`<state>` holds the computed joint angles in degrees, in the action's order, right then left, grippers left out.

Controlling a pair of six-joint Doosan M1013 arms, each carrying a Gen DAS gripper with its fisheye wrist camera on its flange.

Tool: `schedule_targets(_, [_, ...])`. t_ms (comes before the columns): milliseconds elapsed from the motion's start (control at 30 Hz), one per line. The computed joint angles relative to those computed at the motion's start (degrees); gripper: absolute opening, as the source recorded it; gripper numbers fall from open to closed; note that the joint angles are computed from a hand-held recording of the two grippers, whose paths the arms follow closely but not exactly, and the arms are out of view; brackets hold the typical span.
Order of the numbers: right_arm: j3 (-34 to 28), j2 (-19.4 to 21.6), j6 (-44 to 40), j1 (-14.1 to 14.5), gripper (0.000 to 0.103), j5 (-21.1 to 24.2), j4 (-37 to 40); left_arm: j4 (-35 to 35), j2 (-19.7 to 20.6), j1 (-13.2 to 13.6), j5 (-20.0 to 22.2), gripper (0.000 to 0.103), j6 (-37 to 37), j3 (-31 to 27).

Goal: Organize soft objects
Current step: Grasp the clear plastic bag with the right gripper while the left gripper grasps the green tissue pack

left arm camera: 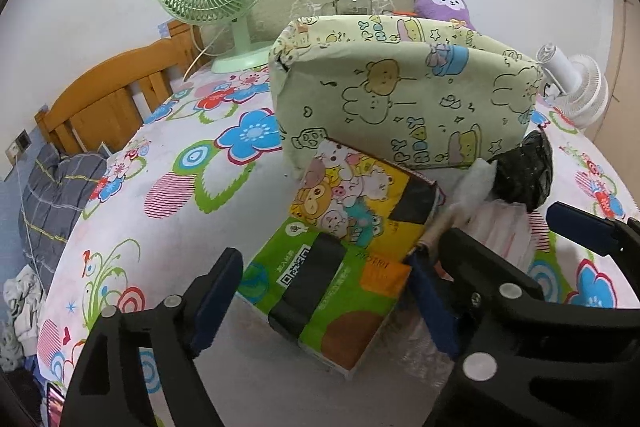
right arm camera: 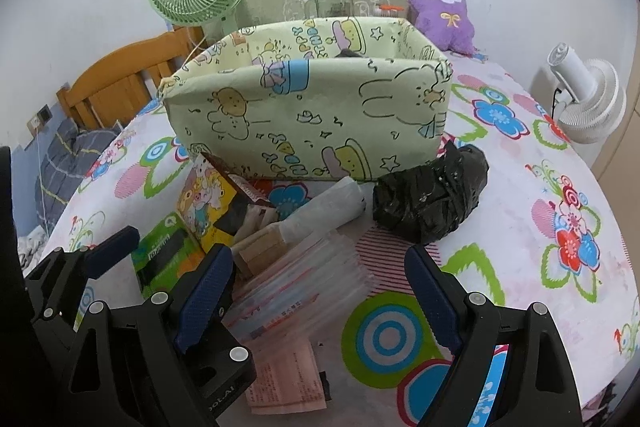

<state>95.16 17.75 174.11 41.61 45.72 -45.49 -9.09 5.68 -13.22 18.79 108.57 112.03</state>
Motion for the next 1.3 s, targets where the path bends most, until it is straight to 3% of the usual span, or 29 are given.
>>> schedule_targets(67, [-0.20, 0.17, -0.23, 0.08, 0.090, 0.37, 0.34, 0.77, 0.29, 0.16, 0.45, 0.092, -1.19, -0.20])
schedule_targets(233, [-0.37, 0.34, -0.08, 0.29, 0.090, 0.86, 0.99, -6.21, 1.11, 1.65, 3.74, 0.092, 3.16, -1.14])
schedule_targets(600, [0.05, 0.22, 0.61, 0.43, 0.089, 0.79, 3.12, -4.76, 0.05, 1.53, 2.38, 0.089, 2.82, 0.31])
schedule_targets(733, [0.70, 0.01, -0.13, -0.37, 0.065, -3.49, 6.27, -1.85, -0.45, 0.93, 1.21, 0.088, 1.17, 1.04])
schedule_targets(767, [0.73, -0.03, -0.36, -0.47, 0.054, -4.10, 6.63, -1.65, -0.53, 0.86, 0.95, 0.088, 1.03, 1.14])
schedule_targets(900, [0.43, 0.03, -0.12, -0.02, 0.042, -3.81, 5.19, -4.43, -0.45, 1.03, 1.75, 0.087, 3.70, 0.80])
schedule_targets(1100, [0.63, -0.47, 2.06, 0.33, 0.031, -2.96, 2.09, -5.65, -1.25, 0.52, 1.23, 0.087, 5.29, 0.89])
schedule_targets(1300, [1.07, -1.43, 3.95, 0.51, 0.028, -2.51, -0.61, -4.80, -2.05, -0.04, 1.03, 0.087, 4.20, 0.51])
